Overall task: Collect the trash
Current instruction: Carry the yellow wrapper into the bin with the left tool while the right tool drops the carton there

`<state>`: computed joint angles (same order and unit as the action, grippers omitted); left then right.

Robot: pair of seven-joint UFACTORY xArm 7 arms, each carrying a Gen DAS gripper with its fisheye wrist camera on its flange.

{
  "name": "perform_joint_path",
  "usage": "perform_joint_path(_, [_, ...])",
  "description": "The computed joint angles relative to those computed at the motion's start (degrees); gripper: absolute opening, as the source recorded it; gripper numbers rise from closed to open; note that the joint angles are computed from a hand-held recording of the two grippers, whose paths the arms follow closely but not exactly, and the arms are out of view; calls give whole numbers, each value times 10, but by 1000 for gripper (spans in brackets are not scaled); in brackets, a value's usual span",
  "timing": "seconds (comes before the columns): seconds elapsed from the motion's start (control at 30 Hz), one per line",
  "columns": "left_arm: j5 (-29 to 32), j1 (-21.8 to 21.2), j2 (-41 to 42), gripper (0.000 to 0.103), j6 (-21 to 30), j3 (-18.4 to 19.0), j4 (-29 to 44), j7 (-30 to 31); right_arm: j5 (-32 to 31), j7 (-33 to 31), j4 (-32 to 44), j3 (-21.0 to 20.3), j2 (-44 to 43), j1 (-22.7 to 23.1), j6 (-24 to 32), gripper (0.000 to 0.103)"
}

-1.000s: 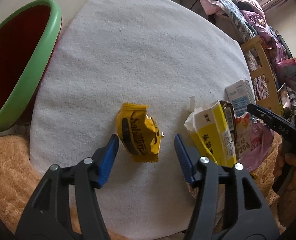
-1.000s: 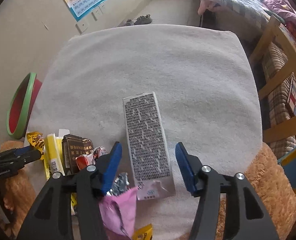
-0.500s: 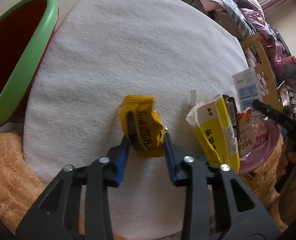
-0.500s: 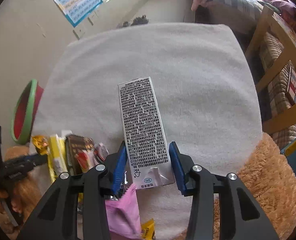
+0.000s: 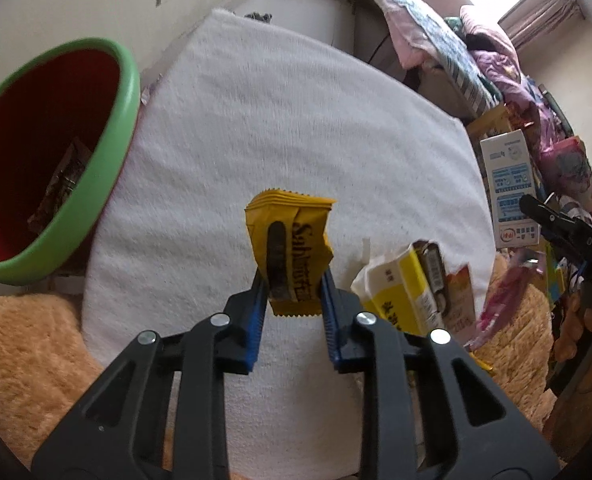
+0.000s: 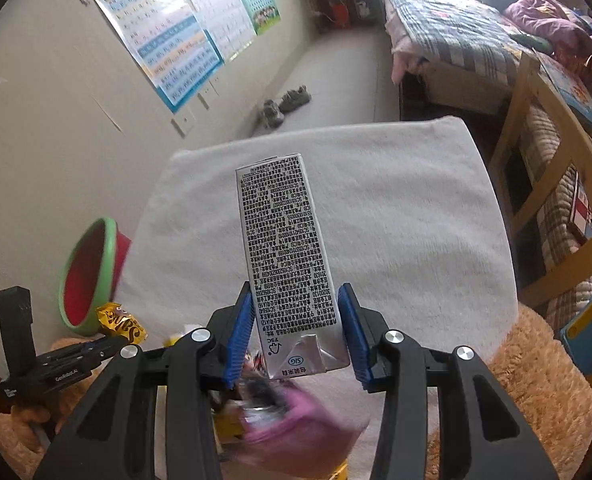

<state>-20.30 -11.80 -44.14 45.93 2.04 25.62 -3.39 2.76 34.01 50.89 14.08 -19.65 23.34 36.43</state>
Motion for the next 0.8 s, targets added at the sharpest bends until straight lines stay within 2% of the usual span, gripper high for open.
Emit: perform_joint_path(0.8, [26,27,-40,25,-11,8,13,-28,41,-61,77,12,80,53,-12,41])
